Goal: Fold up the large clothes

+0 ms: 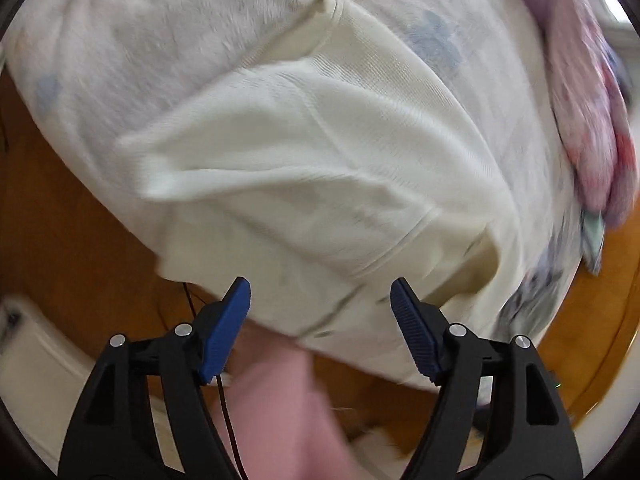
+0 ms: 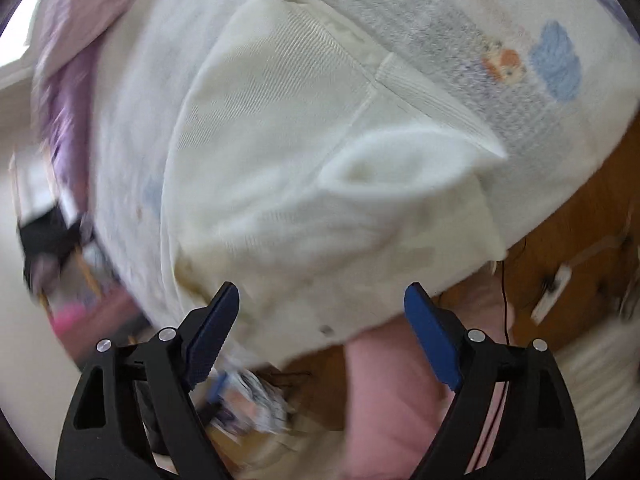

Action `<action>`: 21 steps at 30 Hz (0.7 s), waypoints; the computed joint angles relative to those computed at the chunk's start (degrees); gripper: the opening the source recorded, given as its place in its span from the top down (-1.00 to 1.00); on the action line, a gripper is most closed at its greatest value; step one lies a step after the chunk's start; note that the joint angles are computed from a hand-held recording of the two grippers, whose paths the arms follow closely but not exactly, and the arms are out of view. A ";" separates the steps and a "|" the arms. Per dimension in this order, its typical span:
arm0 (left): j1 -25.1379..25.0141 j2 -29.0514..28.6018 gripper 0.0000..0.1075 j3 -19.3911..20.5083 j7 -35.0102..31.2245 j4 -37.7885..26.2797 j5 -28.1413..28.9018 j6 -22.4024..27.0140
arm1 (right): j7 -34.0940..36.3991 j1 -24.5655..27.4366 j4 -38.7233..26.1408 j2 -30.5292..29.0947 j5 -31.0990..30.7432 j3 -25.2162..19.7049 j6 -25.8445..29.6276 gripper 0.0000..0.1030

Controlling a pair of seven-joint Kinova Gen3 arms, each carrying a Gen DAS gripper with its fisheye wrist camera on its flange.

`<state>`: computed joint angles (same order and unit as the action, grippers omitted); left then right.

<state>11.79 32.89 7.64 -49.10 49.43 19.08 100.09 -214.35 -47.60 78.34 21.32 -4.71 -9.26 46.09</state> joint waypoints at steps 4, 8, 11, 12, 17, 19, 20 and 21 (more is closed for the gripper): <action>4.82 7.07 -0.37 -7.90 9.32 -9.10 5.23 4.86 | -4.56 2.77 -5.05 5.23 -3.36 1.68 2.50 -0.58; 5.48 14.78 -0.39 -3.66 16.30 -19.72 0.46 10.65 | 0.12 7.01 -12.43 11.82 -9.00 -0.18 9.49 -0.58; 5.29 19.98 -0.39 1.07 19.30 -25.97 -2.37 16.63 | 4.08 10.18 -16.87 16.27 -12.71 -3.09 15.51 -0.58; 5.44 20.34 -0.39 0.61 19.15 -26.17 -1.95 17.27 | 4.40 10.23 -17.61 17.10 -13.47 -3.21 16.40 -0.57; 4.96 15.15 0.18 -3.92 13.10 -16.11 4.32 14.23 | 5.96 6.54 -16.21 15.84 -14.97 -0.99 13.19 0.31; 6.12 12.89 0.47 -6.47 9.58 -12.63 4.29 13.92 | 7.14 5.71 -17.30 16.02 -13.44 -1.74 13.93 0.47; 6.20 11.42 0.50 -6.73 8.29 -9.97 4.08 12.94 | 8.65 5.25 -17.20 15.75 -13.50 -1.69 13.61 0.52; 6.24 9.83 0.54 -6.85 6.91 -7.32 3.77 12.34 | 9.79 4.91 -16.97 15.33 -13.37 -1.69 13.43 0.55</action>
<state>18.03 42.72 0.79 -42.20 42.12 22.85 112.43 -204.56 -42.68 61.37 36.65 -18.08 -10.95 59.52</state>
